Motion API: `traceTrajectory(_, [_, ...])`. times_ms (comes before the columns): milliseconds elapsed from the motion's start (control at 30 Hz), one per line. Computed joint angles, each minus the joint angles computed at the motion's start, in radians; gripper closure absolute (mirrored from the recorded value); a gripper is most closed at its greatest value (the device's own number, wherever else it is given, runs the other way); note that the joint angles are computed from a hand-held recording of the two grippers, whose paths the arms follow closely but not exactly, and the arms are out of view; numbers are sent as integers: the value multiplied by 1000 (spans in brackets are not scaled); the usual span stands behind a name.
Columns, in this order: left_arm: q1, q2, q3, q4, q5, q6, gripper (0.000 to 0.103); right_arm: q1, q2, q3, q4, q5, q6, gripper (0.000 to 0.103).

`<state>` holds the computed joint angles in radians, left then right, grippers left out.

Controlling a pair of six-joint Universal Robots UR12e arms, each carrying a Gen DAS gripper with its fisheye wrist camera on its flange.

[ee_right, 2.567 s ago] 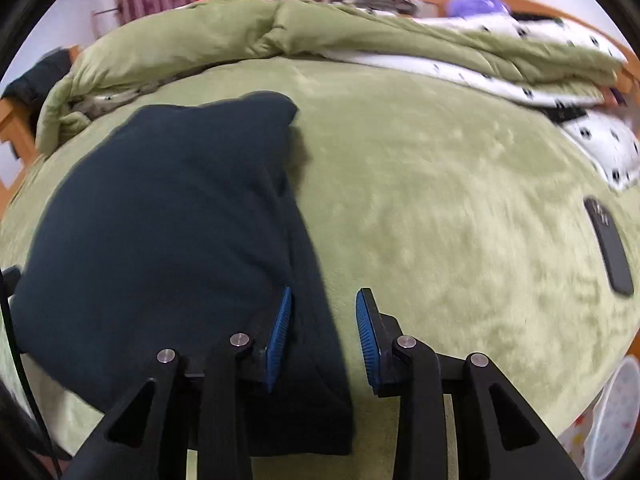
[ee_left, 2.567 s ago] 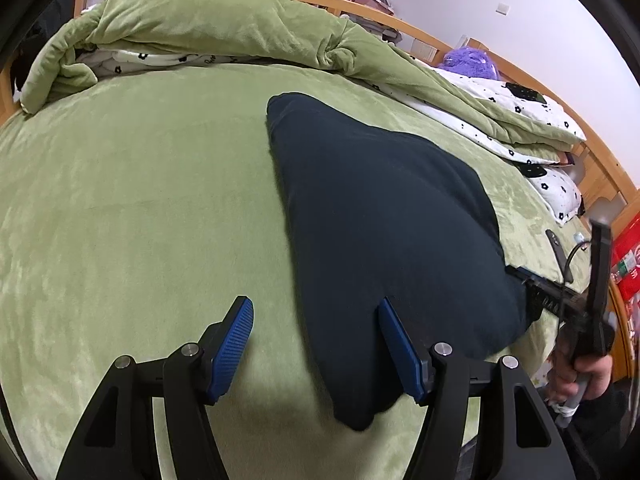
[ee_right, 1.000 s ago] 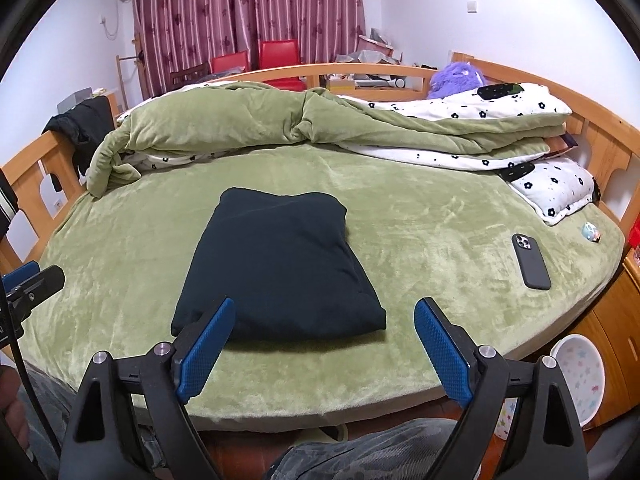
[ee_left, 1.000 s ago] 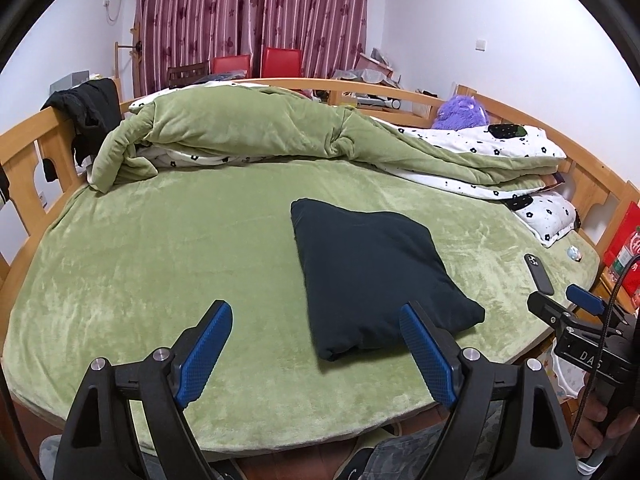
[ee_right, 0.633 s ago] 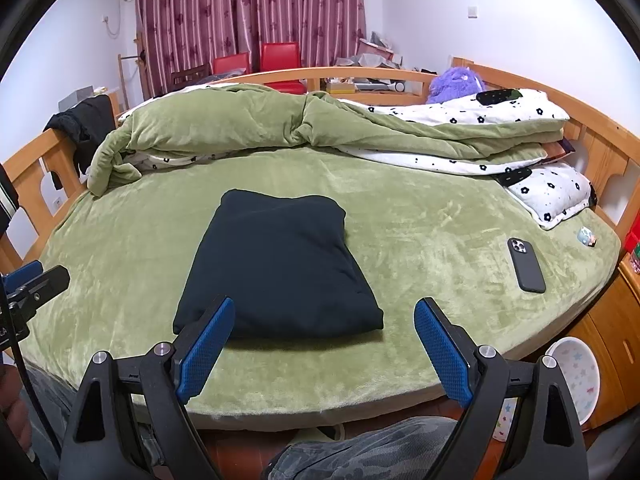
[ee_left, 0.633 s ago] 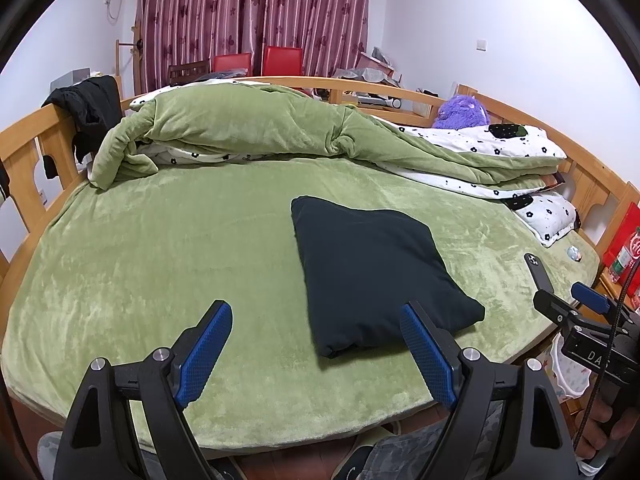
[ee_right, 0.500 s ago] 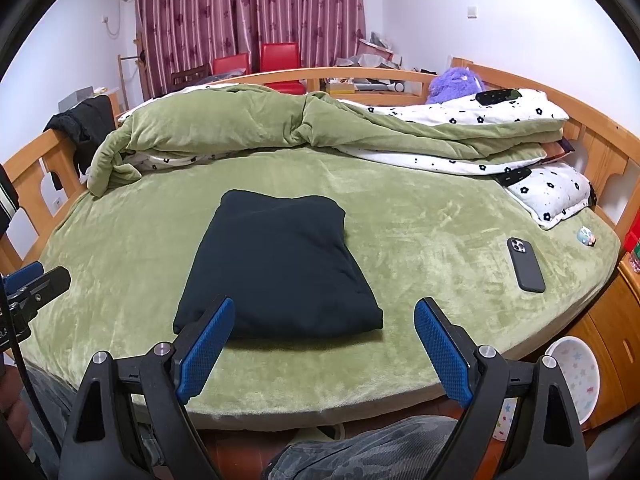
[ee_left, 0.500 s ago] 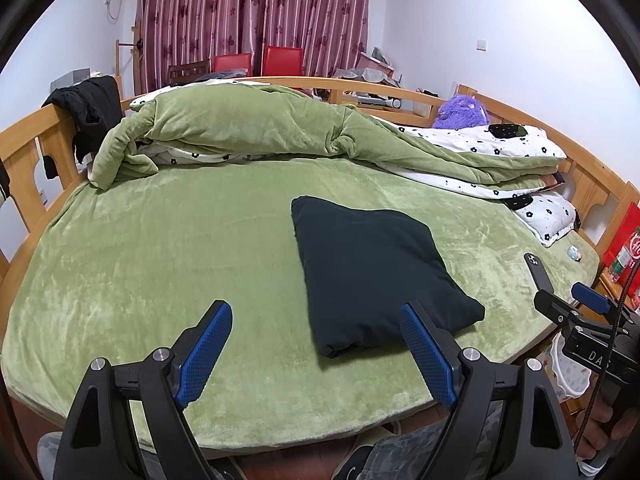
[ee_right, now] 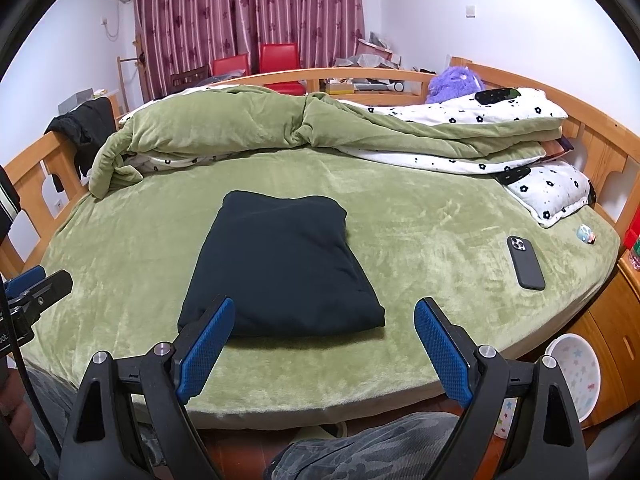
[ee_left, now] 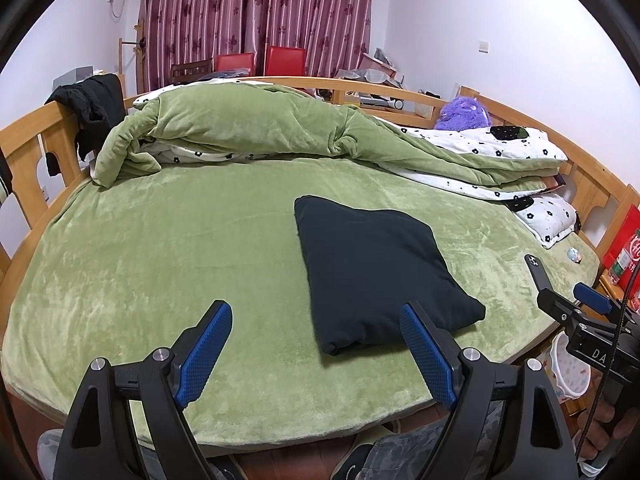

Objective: Fold small clothes

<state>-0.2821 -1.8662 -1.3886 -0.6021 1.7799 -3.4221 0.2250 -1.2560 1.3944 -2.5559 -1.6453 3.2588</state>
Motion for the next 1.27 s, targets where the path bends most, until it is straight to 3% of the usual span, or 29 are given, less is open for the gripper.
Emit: traceTrajectory(1267, [3, 11, -15, 4, -1, 5, 17, 13, -5, -2, 12, 4, 13, 13])
